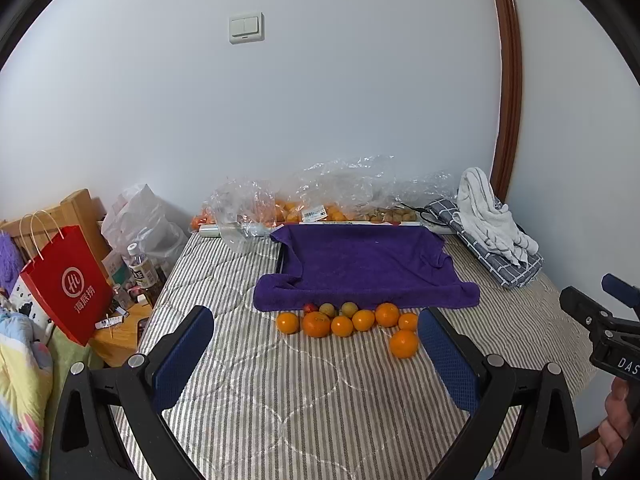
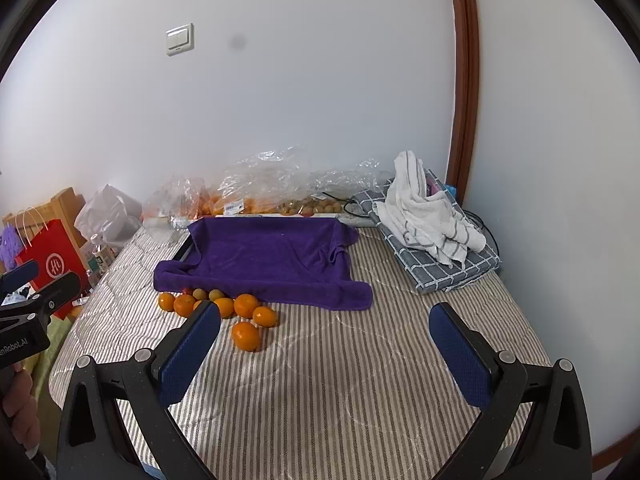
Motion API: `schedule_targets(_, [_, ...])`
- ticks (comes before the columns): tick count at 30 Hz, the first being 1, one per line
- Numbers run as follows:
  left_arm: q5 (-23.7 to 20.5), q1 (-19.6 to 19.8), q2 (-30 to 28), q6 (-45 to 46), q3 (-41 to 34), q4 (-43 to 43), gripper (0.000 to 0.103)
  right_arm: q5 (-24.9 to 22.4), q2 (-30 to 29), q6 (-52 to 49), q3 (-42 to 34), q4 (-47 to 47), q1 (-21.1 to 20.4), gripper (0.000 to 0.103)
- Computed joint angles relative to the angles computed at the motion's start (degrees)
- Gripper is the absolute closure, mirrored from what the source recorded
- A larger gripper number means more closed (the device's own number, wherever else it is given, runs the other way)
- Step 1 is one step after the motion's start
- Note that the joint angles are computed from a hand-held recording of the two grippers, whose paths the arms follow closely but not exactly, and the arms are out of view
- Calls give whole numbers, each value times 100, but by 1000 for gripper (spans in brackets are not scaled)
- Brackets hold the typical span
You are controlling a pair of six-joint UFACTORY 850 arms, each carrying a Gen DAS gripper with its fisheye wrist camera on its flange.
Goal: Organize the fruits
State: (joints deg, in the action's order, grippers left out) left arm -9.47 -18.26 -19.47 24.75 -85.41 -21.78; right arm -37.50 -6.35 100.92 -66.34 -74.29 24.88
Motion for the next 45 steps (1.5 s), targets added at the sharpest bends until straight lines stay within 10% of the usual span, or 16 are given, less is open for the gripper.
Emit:
schedule_targets(20, [54, 13, -197, 74, -179, -84, 0, 101, -94, 39, -116, -153, 48, 0])
schedule_targets(33, [-561, 294, -1485, -656, -1188, 590, 2, 740, -1248, -393, -729, 34, -301, 5])
schedule_targets(45, [-1494, 592, -2588, -690, -2163, 552, 41, 2050, -2378, -1970, -1447, 1484, -546, 26])
